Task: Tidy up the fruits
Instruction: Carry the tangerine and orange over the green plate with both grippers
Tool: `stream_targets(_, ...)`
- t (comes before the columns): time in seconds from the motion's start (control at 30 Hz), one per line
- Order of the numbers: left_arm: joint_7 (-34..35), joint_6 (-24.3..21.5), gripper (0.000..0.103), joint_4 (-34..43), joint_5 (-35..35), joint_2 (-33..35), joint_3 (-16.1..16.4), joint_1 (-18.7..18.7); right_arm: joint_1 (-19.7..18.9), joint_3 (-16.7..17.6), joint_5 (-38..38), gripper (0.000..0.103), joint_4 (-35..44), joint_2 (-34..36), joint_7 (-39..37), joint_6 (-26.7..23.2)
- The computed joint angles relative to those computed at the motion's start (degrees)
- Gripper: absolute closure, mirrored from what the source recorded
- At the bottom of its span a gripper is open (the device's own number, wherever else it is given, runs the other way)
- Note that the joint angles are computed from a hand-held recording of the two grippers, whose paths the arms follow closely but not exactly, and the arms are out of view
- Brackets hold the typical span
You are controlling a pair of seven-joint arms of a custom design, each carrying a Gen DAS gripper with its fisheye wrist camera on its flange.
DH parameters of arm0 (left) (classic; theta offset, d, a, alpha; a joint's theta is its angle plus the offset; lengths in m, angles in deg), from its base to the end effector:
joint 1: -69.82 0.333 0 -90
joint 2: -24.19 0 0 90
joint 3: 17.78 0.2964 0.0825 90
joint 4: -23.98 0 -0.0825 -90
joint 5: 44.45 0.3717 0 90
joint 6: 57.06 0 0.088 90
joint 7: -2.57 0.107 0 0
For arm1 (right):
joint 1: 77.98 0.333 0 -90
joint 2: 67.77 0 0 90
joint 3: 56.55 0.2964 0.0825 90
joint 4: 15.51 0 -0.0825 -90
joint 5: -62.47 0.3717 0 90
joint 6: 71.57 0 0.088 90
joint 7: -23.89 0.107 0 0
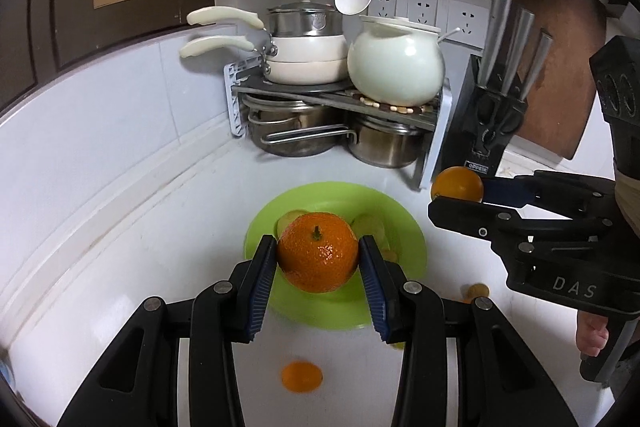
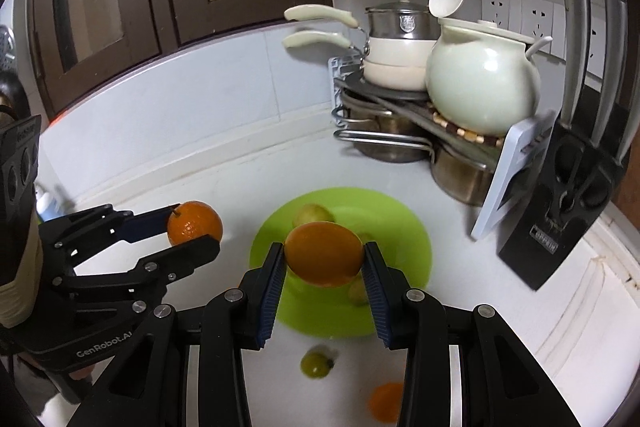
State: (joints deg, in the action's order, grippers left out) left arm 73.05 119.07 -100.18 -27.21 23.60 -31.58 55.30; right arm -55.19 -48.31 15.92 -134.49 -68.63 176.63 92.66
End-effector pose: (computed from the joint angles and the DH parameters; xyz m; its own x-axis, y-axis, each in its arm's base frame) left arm 0.4914 -0.2924 0.4950 -0.4384 -0.8986 0.0176 -0.5505 0.2530 -0.7956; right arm 0.4715 0.3312 0.5019 0.1967 -0.9743 -0.1097 -0.6266 -0.0389 -0.7784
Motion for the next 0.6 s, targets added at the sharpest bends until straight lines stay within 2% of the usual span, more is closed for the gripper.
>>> stream_targets(0.23, -1.5, -2.4, 0.061, 7.5, 4.4, 5.5, 1.3, -1.1, -0.1, -1.6, 5.8, 0.063, 3.9, 3.5, -8.3, -0.2)
stream_targets(0.37, 1.0, -4.3, 0.061, 11.9, 2.5, 8.8, 1.8, -1.9, -0.1, -2.5, 11.3, 0.063, 6.4, 6.0, -14.2, 0.0)
stream_targets(0.43, 4.1, -5.3, 0.062, 14.2, -0.8, 10.7, 1.0, -1.4, 0.0, -3.0, 14.2, 0.063, 7.8, 7.3, -17.4, -0.3)
stream_targets(0.6, 6.8, -8.2, 0.061, 20.1, -3.9, 15.4, 1.5, -2.2, 0.3, -4.3, 18.2, 0.063, 9.9, 9.8, -22.4, -0.9)
